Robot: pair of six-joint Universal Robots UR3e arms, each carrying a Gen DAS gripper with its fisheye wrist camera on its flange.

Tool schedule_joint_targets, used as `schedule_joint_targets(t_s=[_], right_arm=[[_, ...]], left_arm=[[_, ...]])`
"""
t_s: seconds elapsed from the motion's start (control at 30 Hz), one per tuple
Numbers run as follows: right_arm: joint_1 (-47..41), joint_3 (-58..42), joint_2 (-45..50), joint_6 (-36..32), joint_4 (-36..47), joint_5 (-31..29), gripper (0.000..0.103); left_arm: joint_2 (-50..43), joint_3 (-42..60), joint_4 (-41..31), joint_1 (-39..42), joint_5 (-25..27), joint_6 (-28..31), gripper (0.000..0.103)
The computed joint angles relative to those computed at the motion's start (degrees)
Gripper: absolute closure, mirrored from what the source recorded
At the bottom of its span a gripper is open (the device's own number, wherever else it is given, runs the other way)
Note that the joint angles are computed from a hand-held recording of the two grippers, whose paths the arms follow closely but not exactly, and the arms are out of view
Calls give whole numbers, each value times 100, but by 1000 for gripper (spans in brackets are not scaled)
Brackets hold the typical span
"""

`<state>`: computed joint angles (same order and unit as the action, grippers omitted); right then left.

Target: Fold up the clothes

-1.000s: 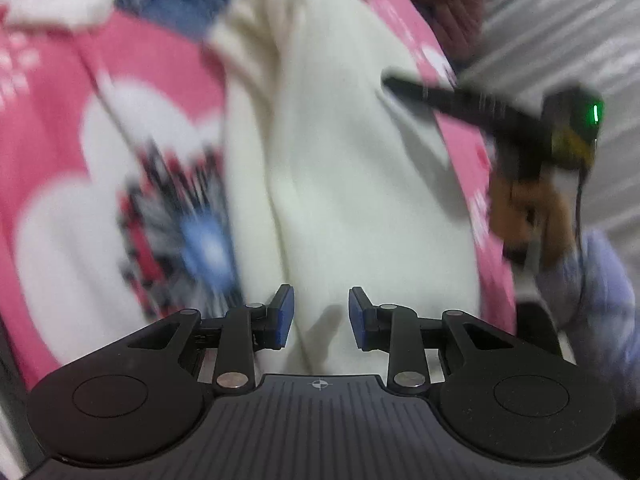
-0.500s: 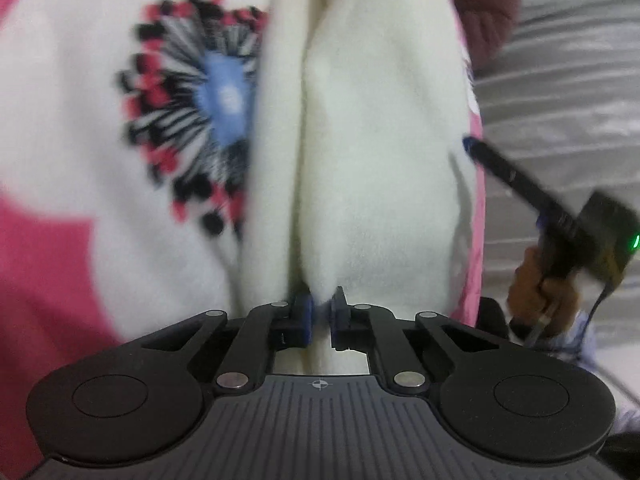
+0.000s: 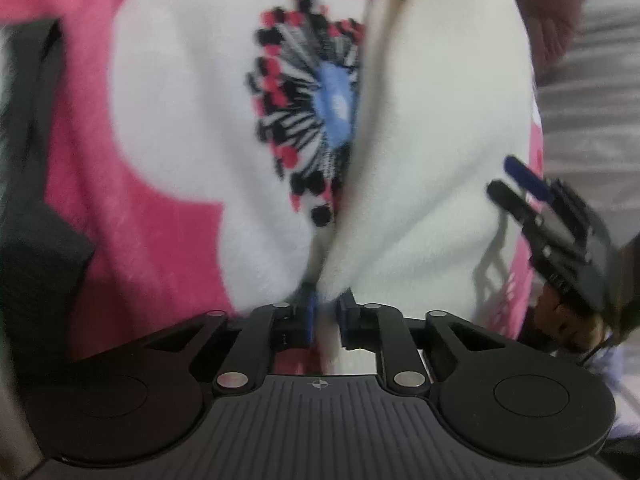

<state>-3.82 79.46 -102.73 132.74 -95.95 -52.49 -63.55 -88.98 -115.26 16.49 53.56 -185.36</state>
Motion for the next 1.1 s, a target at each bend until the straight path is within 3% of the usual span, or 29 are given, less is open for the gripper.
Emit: schedule_joint_targets(t_s=[0.1, 0.17, 0.3, 0.33, 0.43, 0.53, 0.57, 0.67, 0.73, 0.87, 1.1], right_arm=[[77, 83, -23, -35, -118, -64, 53], [134, 317, -116, -48, -375, -106, 52], [246, 614, -236, 161, -794, -224, 51], [250, 627, -244, 202, -818, -228, 51], [253, 726, -294, 276, -946, -227, 51], [227, 851, -377, 305, -1035, -186, 51], [205, 869, -392, 289, -1027, -158, 50], [112, 847, -403, 173, -881, -58, 51], [40, 780, -431, 64, -679, -12, 51], [-278, 818, -825, -406, -60, 117, 51], [-1183, 452, -1710, -2083, 2040, 19, 51]], left_arm=[[-386, 888, -734, -29, 210, 48, 68], [-874, 1735, -934, -432, 631, -15, 70], [-1755, 3314, -339, -1363, 1912, -251, 72], [-1794, 3364, 106, -1471, 2032, -223, 72], [-2094, 2848, 2384, -2109, 2333, -287, 72], [-2440, 1389, 5629, -2855, 2688, -352, 72], [-2713, 1122, 6353, -2939, 2637, -217, 71], [-3346, 766, 6956, -3189, 2947, -14, 71], [-3137, 65, 7892, -3406, 3344, 509, 70], [-2728, -457, 8092, -3387, 3383, 490, 70], [-2710, -389, 7999, -3378, 3393, 265, 70]])
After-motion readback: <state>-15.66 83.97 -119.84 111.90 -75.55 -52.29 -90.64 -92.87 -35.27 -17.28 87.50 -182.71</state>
